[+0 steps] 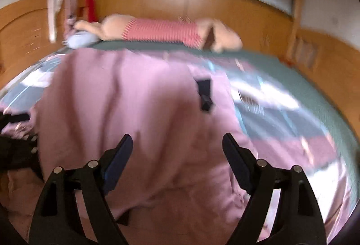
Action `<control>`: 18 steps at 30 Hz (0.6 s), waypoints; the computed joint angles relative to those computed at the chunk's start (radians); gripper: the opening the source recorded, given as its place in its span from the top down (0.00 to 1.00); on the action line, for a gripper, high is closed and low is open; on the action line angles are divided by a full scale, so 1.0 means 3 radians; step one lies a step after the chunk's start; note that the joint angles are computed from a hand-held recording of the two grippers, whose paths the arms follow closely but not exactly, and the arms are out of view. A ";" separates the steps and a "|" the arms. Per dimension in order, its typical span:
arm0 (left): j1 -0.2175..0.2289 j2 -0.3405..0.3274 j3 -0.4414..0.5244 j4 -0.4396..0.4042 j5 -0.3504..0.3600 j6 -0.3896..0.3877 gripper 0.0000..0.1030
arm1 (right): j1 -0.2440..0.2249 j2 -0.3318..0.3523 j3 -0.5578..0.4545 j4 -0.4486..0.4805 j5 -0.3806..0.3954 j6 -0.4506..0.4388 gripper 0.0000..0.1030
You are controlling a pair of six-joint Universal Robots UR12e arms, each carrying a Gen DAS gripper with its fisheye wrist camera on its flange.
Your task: Fold large clothes
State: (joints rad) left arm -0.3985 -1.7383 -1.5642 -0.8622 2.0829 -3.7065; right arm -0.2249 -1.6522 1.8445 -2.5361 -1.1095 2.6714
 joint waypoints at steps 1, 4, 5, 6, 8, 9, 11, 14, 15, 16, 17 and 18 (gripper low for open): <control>0.0021 0.0001 -0.0002 -0.0033 -0.0099 -0.0021 0.15 | -0.0007 0.0041 -0.0054 0.0226 -0.0030 0.0032 0.20; 0.0095 0.0013 -0.0016 -0.0136 -0.0323 -0.0099 0.15 | 0.0033 0.0105 -0.0124 0.0467 -0.0156 0.0080 0.20; 0.0112 0.0017 -0.0025 -0.0152 -0.0379 -0.0127 0.14 | 0.0046 0.0110 -0.0129 0.0485 -0.0205 0.0078 0.20; 0.0133 0.0021 -0.0034 -0.0158 -0.0441 -0.0169 0.14 | 0.0067 0.0115 -0.0129 0.0476 -0.0263 0.0073 0.20; 0.0161 0.0032 -0.0046 -0.0152 -0.0520 -0.0195 0.14 | 0.0104 0.0122 -0.0121 0.0437 -0.0362 0.0052 0.20; 0.0170 0.0039 -0.0053 -0.0148 -0.0538 -0.0197 0.14 | 0.0117 0.0127 -0.0118 0.0430 -0.0402 0.0039 0.20; 0.0158 0.0034 -0.0051 -0.0145 -0.0514 -0.0191 0.14 | 0.0121 0.0132 -0.0114 0.0455 -0.0432 0.0039 0.20; 0.0130 0.0011 -0.0022 -0.0173 -0.0424 -0.0143 0.14 | 0.0112 0.0159 -0.0150 0.0544 -0.0403 0.0071 0.19; 0.0126 0.0007 -0.0014 -0.0181 -0.0412 -0.0138 0.14 | 0.0109 0.0161 -0.0156 0.0548 -0.0396 0.0073 0.19; 0.0127 0.0008 -0.0013 -0.0184 -0.0405 -0.0132 0.14 | 0.0104 0.0151 -0.0148 0.0526 -0.0376 0.0076 0.19; 0.0127 0.0008 -0.0013 -0.0184 -0.0407 -0.0136 0.14 | 0.0099 0.0147 -0.0142 0.0469 -0.0351 0.0083 0.19; 0.0125 0.0009 -0.0014 -0.0183 -0.0411 -0.0144 0.14 | 0.0084 0.0117 -0.0094 0.0288 -0.0300 0.0094 0.19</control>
